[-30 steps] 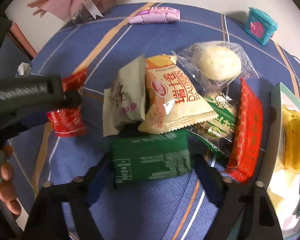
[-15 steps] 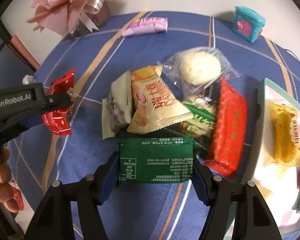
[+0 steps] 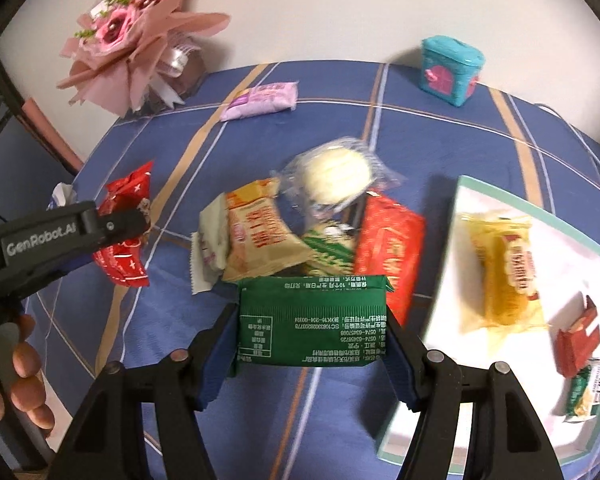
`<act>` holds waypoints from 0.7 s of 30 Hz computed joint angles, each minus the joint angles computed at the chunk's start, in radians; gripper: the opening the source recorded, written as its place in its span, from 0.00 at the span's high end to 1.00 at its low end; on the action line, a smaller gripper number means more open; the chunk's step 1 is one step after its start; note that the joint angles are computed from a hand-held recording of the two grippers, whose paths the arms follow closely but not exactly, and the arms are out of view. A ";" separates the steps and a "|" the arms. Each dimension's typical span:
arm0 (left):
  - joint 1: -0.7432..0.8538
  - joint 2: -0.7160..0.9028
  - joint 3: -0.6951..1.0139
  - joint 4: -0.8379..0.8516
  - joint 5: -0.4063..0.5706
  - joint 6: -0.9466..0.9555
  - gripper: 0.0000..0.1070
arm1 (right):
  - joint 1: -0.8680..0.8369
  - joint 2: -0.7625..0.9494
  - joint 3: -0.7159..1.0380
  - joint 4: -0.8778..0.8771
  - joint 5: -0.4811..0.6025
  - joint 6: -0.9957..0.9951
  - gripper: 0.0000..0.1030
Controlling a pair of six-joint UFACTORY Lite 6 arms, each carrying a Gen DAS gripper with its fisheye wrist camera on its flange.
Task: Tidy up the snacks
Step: 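Carry both packages over the white tray and open both grippers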
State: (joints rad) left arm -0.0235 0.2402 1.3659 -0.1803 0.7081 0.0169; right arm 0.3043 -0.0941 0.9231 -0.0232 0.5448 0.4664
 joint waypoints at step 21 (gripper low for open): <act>-0.458 -0.038 -0.003 0.156 -0.001 -0.253 0.53 | -0.671 -0.180 -0.137 0.285 0.078 -0.506 0.33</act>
